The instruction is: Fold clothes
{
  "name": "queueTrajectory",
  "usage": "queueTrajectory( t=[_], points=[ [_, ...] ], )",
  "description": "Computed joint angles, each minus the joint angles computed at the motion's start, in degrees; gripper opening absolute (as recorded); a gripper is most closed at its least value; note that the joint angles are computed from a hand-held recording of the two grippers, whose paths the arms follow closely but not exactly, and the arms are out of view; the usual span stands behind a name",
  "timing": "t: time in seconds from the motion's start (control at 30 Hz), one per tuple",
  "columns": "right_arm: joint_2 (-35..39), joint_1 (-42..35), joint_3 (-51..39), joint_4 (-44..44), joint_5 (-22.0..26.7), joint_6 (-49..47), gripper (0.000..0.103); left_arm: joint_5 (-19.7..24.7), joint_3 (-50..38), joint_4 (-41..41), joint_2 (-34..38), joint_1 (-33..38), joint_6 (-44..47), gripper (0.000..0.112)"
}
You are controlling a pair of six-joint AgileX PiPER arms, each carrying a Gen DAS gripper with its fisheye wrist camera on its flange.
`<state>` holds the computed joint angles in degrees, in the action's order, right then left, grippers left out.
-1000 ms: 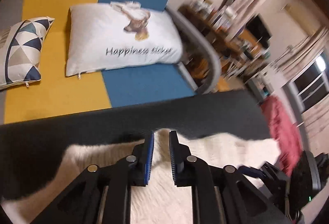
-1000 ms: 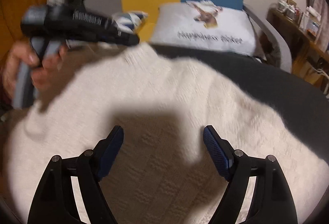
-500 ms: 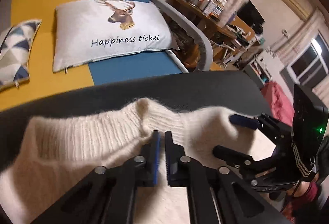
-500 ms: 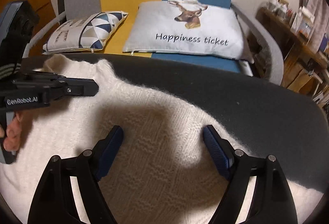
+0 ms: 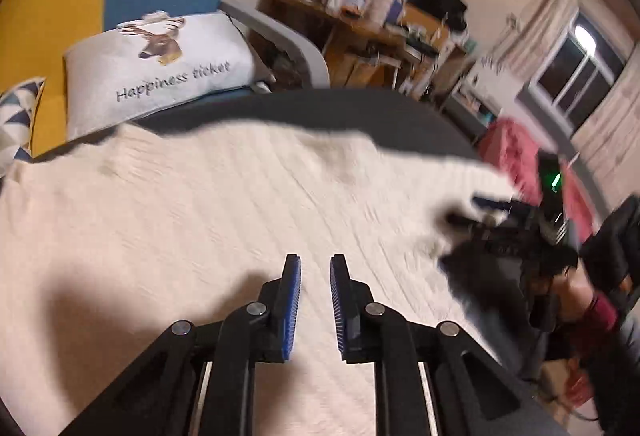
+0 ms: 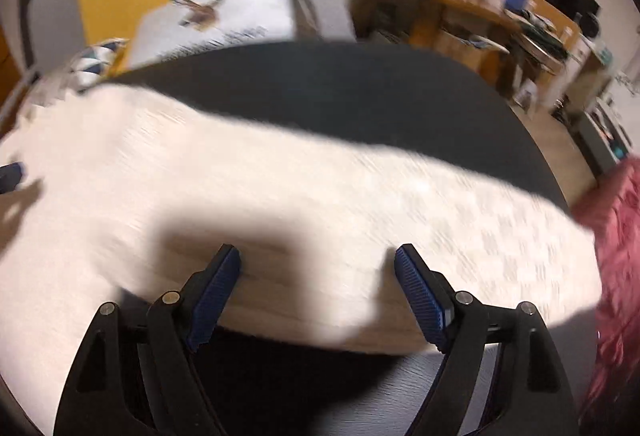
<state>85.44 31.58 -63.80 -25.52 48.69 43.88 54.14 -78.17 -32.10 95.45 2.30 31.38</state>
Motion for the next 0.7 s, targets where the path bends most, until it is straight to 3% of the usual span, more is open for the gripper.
queueTrajectory(
  t=[0.07,0.13,0.23,0.33,0.43,0.5,0.6,0.7],
  points=[
    [-1.48,-0.66,3.19,-1.54,-3.93,2.48,0.085,-1.73,1.77,3.62,-1.2,-2.82,-2.87,0.014],
    [-0.66,-0.95,1.65,-0.68,-2.67,0.78,0.085,-3.39,3.77,5.58,-2.82,-4.87,-4.48,0.014],
    [-0.73,-1.68,-0.79,1.58,-0.25,-2.35,0.085,-1.41,4.01,-0.52,-4.18,-4.76,-1.43,0.014],
    [-2.65,-1.19,-0.53,3.08,-2.21,-5.74,0.085,-0.57,3.69,-2.16,-3.96,-7.69,-0.32,0.014],
    [0.61,1.4,-2.22,-3.02,3.26,-5.84,0.085,-0.5,3.26,1.54,-2.18,-13.25,-2.7,0.014],
    [-0.34,-1.69,0.52,-0.89,-0.4,-6.28,0.085,-3.61,5.34,3.75,-3.07,-15.36,-2.27,0.015],
    [-2.49,-6.07,4.42,0.35,-5.09,-4.73,0.088,-3.92,6.94,2.46,-4.18,-14.79,0.64,0.016],
    [-2.53,-5.83,4.33,0.26,-5.0,-5.34,0.089,1.04,2.45,-0.42,-1.49,-12.43,0.25,0.017]
  ],
)
